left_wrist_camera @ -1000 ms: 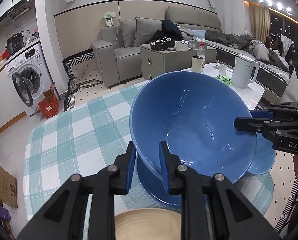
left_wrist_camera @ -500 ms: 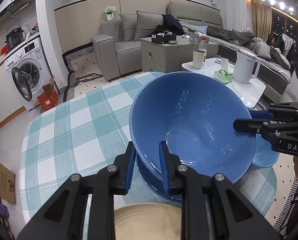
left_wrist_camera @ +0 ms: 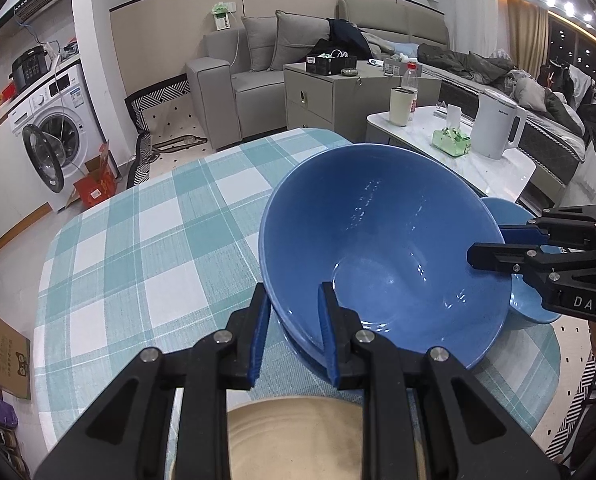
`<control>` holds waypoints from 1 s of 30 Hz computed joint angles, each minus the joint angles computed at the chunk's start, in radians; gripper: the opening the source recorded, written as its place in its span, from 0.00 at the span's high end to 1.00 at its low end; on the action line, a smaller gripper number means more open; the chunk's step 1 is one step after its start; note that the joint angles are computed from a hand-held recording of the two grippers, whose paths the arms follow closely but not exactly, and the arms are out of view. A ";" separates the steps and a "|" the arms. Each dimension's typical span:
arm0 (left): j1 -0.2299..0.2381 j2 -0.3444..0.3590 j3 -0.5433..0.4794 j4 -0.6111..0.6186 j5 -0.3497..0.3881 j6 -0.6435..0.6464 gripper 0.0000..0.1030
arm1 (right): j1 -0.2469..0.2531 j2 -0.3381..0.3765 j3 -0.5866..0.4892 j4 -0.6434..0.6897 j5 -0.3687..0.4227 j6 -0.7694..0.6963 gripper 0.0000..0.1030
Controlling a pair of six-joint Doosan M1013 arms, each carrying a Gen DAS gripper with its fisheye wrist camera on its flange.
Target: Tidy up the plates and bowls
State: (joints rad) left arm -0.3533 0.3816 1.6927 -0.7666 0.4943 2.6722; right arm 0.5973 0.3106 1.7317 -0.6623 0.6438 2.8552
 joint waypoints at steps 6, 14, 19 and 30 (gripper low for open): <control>-0.005 0.007 0.000 0.034 -0.007 -0.030 0.79 | -0.001 0.012 -0.007 0.016 0.011 -0.014 0.77; -0.013 0.014 -0.001 0.092 -0.022 -0.081 0.79 | 0.006 0.033 -0.030 0.024 0.051 -0.030 0.77; -0.015 0.018 -0.001 0.122 -0.026 -0.104 0.79 | 0.012 0.043 -0.040 0.027 0.072 -0.038 0.77; -0.022 0.024 -0.002 0.168 -0.035 -0.138 0.78 | 0.023 0.064 -0.063 0.019 0.129 -0.035 0.76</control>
